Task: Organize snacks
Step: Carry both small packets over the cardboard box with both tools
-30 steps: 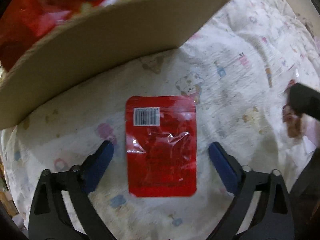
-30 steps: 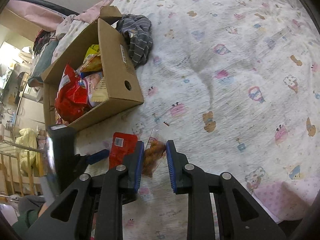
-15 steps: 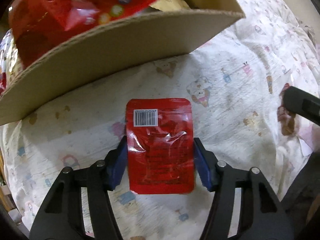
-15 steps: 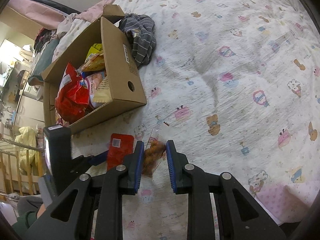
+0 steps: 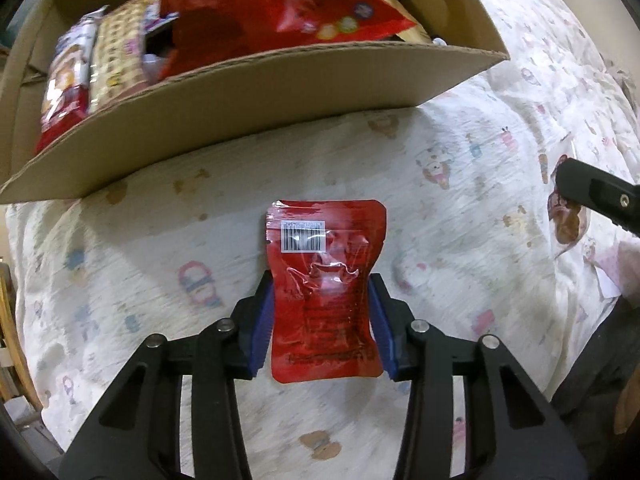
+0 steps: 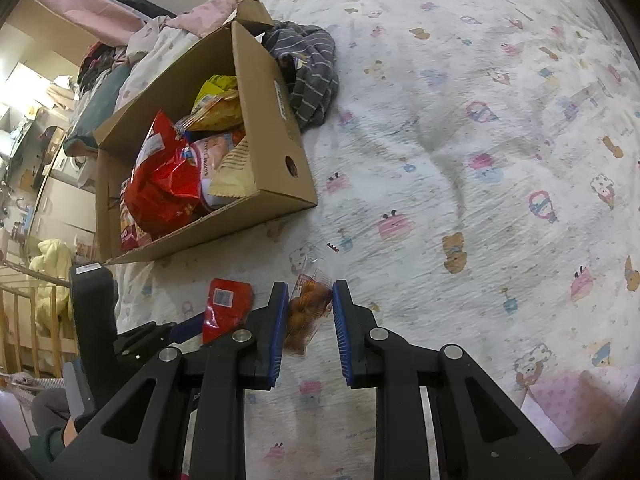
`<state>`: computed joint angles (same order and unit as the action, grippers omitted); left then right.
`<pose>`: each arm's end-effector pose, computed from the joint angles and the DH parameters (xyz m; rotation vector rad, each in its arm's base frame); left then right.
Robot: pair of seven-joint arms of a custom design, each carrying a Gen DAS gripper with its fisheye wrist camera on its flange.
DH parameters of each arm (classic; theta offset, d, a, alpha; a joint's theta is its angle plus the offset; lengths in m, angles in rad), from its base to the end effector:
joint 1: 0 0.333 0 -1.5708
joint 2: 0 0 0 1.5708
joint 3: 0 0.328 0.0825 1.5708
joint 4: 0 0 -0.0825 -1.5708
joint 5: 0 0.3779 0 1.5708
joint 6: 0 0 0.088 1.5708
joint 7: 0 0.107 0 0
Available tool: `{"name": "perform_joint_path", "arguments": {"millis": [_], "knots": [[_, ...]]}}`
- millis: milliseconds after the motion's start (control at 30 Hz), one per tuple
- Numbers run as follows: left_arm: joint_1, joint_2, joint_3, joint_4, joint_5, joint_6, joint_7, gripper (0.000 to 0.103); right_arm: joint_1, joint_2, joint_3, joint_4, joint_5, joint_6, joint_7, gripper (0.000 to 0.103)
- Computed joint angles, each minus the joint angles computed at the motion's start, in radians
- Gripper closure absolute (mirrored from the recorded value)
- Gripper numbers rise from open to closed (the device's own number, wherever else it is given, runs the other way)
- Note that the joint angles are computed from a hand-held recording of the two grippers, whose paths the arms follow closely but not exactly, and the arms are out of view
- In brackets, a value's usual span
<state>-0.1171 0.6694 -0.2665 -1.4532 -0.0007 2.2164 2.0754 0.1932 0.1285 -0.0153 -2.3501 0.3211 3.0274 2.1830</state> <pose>0.6918 -0.2367 0.3257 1.1343 -2.8913 0.3075 0.5448 0.0740 0.3530 -1.0427 2.3723 -0.1257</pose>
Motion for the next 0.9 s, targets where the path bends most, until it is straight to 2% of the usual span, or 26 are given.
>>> {"name": "perform_joint_path", "arguments": {"millis": [200,267,400,433,533,667,833,900], "knots": [[0.029,-0.050,0.003,-0.046,-0.016,0.017,0.004,0.064,0.011,-0.011,-0.009,-0.010,-0.029,0.003,0.025,0.079],[0.060,-0.109,-0.001,-0.115,-0.036,0.037,0.024,0.064,0.012,-0.016,-0.007,-0.014,-0.034,0.007,0.028,0.079],[0.088,-0.174,0.001,-0.197,-0.071,0.086,0.037,0.064,0.017,-0.025,-0.006,-0.020,-0.048,0.015,0.039,0.079],[0.092,-0.201,0.000,-0.248,-0.082,0.120,0.037,0.064,0.017,-0.028,-0.002,-0.021,-0.047,0.020,0.037,0.079],[0.117,-0.246,0.002,-0.284,-0.123,0.147,0.050,0.064,0.020,-0.034,0.004,-0.021,-0.049,0.039,0.029,0.079],[0.142,-0.305,0.000,-0.328,-0.194,0.193,0.062,0.064,0.046,-0.046,-0.019,-0.022,-0.129,0.070,0.076,0.079],[0.148,-0.336,0.003,-0.308,-0.258,0.236,0.076,0.064,0.064,-0.055,-0.032,-0.022,-0.192,0.122,0.107,0.079],[0.152,-0.319,0.006,-0.257,-0.272,0.235,0.079,0.064,0.095,-0.060,-0.069,-0.019,-0.263,0.141,0.160,0.079]]}}
